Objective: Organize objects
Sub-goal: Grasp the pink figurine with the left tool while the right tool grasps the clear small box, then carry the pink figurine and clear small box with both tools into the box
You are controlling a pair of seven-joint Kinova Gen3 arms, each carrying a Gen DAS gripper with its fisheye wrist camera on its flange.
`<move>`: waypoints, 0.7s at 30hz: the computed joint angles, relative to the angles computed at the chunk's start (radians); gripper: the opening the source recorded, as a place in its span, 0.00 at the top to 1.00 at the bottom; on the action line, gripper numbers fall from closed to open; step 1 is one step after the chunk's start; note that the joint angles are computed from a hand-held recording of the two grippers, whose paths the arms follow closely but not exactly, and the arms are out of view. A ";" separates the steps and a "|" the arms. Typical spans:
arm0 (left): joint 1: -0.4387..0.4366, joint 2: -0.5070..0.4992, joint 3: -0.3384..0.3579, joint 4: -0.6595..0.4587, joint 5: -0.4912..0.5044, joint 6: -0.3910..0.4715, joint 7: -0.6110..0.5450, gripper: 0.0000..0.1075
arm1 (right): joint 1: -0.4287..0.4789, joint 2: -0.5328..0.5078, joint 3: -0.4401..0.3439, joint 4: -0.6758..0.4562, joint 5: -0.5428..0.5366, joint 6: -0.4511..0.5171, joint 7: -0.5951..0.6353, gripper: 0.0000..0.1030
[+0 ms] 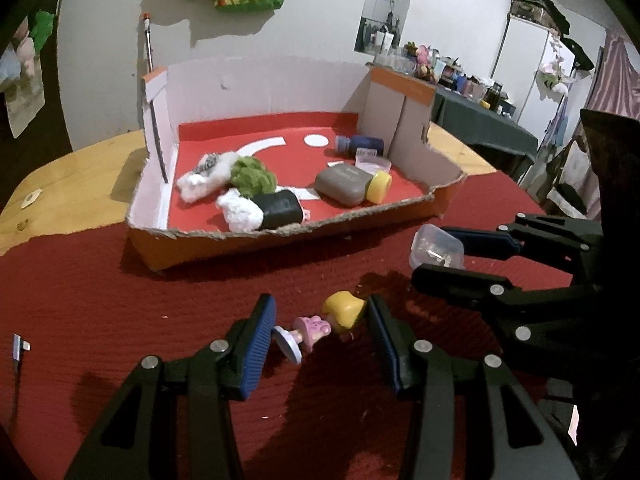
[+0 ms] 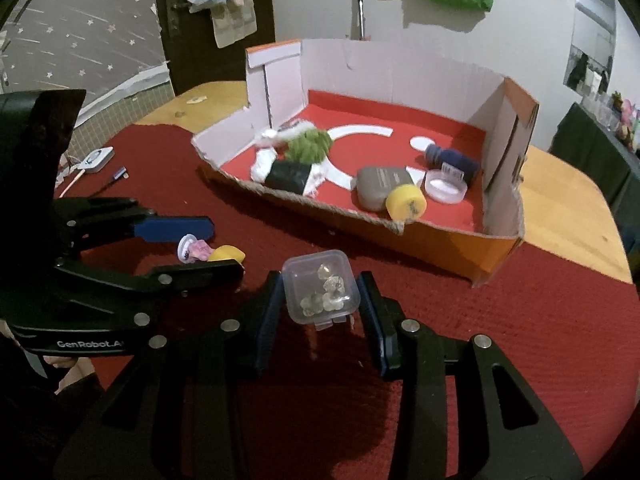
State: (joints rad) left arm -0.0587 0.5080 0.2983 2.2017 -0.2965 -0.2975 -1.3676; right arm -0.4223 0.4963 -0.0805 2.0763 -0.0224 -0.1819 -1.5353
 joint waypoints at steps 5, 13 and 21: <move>-0.021 -0.015 0.011 0.011 -0.016 -0.013 0.015 0.54 | -0.014 -0.015 0.007 0.004 -0.010 -0.005 0.002 0.66; -0.028 -0.025 0.016 0.011 -0.037 -0.011 0.027 0.54 | 0.001 -0.012 -0.011 -0.001 -0.004 0.002 -0.001 0.66; -0.031 -0.074 0.022 -0.005 -0.064 -0.006 0.044 0.54 | 0.060 -0.039 -0.064 -0.007 0.038 0.000 -0.017 0.67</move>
